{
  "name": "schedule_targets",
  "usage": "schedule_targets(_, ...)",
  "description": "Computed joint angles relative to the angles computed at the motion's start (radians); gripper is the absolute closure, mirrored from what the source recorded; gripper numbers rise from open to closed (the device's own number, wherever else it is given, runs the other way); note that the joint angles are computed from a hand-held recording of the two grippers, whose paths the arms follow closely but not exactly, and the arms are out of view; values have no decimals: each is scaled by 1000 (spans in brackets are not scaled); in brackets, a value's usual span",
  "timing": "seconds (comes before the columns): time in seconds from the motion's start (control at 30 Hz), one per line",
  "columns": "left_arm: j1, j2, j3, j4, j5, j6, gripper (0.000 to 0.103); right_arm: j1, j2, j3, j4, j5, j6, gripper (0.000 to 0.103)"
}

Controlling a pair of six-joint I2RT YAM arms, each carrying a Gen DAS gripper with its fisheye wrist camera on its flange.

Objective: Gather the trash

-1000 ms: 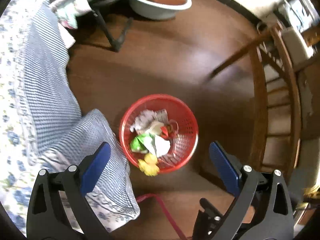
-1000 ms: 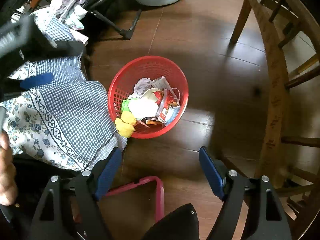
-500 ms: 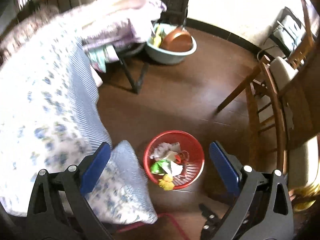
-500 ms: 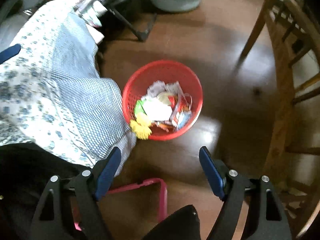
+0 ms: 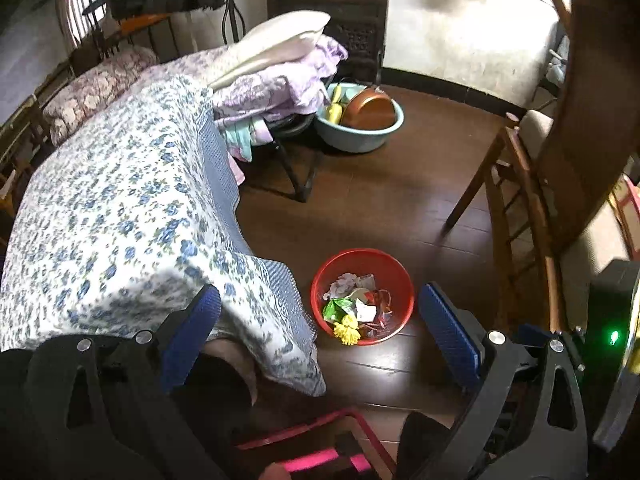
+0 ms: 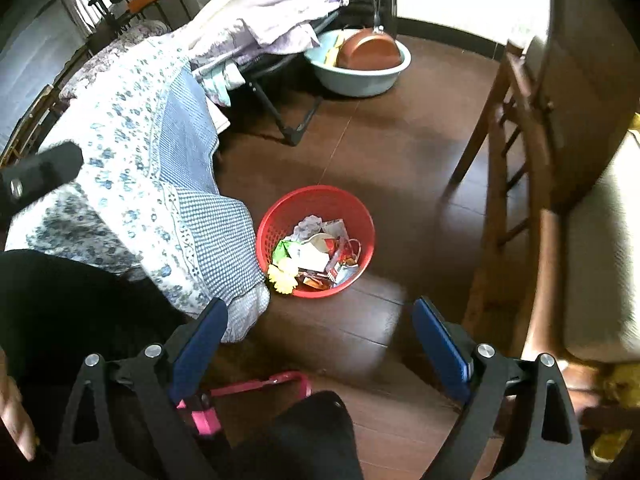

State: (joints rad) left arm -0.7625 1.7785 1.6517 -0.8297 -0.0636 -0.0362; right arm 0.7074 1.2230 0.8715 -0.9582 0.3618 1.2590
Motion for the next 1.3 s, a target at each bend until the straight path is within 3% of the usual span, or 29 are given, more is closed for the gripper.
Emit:
schedule_targets(0.27,-14,-96,-53,-7,0,-42,7,62,-20,47,-77,46,44,11)
schedule_targets(1.3,23,-15,-31,-29,35,-49,7,50,-5,42,-43,49,39,11)
